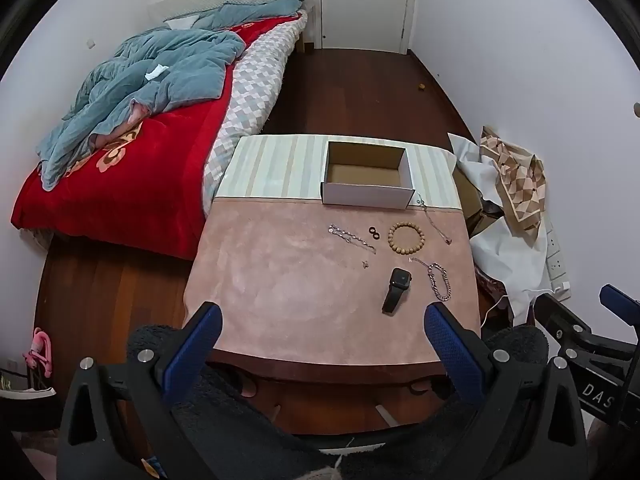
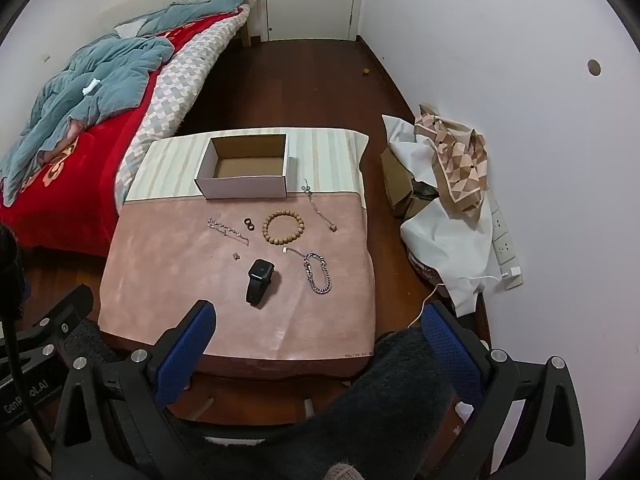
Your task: Organize jewelry
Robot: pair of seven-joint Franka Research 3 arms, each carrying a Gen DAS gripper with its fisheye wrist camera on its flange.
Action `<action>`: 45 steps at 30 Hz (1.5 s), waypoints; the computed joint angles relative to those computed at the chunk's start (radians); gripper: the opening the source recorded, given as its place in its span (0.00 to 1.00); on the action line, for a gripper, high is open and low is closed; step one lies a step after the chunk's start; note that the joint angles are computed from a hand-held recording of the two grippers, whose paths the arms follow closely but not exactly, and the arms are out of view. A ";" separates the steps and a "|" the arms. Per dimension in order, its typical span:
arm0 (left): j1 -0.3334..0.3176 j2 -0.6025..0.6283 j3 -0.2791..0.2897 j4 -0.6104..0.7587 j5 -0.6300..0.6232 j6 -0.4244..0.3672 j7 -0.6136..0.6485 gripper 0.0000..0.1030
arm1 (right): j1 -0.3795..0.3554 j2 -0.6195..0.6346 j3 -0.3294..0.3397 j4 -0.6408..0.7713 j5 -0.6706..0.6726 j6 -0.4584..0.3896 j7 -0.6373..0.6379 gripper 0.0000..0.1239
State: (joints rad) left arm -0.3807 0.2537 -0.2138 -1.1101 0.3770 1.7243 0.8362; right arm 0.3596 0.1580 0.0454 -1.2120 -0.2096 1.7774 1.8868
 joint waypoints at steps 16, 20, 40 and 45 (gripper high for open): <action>-0.013 0.031 0.003 0.072 0.012 -0.041 0.011 1.00 | -0.008 -0.014 0.003 -0.013 0.013 0.000 -0.002 0.83; -0.021 0.035 0.008 0.083 0.016 -0.047 0.013 1.00 | -0.010 -0.008 0.000 0.009 0.018 -0.009 -0.007 0.83; -0.026 0.017 0.003 0.046 0.029 -0.022 0.005 1.00 | -0.025 -0.041 0.005 -0.037 0.026 0.020 -0.005 0.83; -0.030 0.023 0.004 0.060 0.033 -0.029 0.007 1.00 | -0.025 -0.046 0.006 -0.045 0.024 0.025 -0.002 0.83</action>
